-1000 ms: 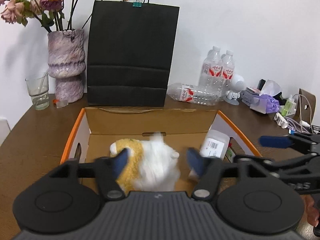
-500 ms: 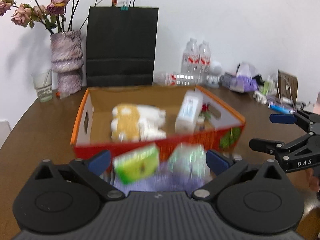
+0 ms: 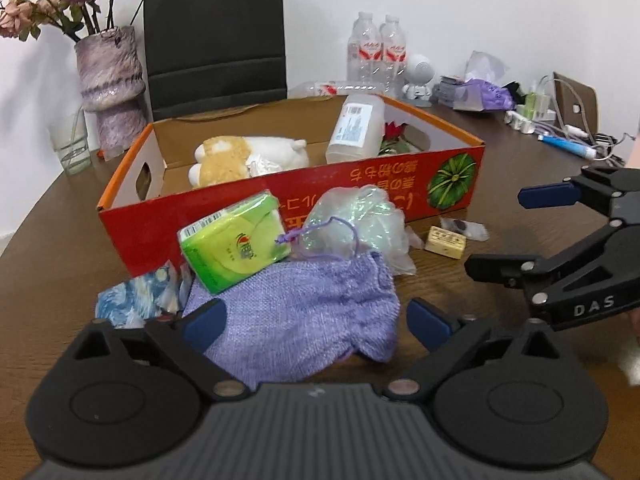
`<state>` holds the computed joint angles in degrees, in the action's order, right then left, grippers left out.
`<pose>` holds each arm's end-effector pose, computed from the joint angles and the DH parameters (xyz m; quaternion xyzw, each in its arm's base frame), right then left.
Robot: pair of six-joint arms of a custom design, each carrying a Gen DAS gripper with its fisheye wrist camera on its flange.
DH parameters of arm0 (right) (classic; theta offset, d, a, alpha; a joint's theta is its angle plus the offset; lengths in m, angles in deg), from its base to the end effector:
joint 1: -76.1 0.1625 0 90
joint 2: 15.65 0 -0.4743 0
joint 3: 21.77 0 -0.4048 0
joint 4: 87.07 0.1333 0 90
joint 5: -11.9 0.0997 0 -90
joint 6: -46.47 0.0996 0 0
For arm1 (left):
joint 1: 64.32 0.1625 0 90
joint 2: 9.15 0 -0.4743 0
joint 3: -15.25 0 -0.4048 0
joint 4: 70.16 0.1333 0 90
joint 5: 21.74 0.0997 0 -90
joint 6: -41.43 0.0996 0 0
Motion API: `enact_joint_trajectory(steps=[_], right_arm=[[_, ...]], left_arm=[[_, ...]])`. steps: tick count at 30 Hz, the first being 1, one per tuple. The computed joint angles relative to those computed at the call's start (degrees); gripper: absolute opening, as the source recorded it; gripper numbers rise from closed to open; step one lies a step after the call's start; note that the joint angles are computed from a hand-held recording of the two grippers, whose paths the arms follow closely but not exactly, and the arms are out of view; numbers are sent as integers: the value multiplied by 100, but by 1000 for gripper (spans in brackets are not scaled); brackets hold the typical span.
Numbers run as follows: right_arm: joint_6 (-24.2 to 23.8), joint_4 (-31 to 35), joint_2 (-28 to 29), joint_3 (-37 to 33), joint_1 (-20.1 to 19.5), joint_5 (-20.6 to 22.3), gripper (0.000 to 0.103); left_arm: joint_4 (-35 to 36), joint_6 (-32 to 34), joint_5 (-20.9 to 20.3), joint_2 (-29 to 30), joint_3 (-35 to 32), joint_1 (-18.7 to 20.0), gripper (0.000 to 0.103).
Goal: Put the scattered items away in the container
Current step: 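Grasp the purple cloth bag with the left tool while the right tool grasps the small yellow block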
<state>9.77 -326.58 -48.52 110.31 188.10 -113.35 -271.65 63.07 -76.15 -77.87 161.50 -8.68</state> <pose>0.2426 -0.3980 0.0451 0.3107 -0.8150 0.3666 0.3236 -0.0608 -0.4278 0.1977 0.3487 0.8460 -0.3087 0.2597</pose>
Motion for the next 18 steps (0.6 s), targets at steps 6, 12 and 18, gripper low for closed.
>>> enact_joint_trajectory(steps=[6, 12, 18], right_arm=[[125, 664, -179, -67, -222, 477, 65], [130, 1068, -203, -158, -353, 676, 47], [355, 1422, -364, -198, -460, 856, 21]], left_arm=[[354, -352, -327, -81, -176, 257, 61], [349, -301, -516, -201, -156, 329, 46], [370, -300, -772, -373, -102, 381, 38]])
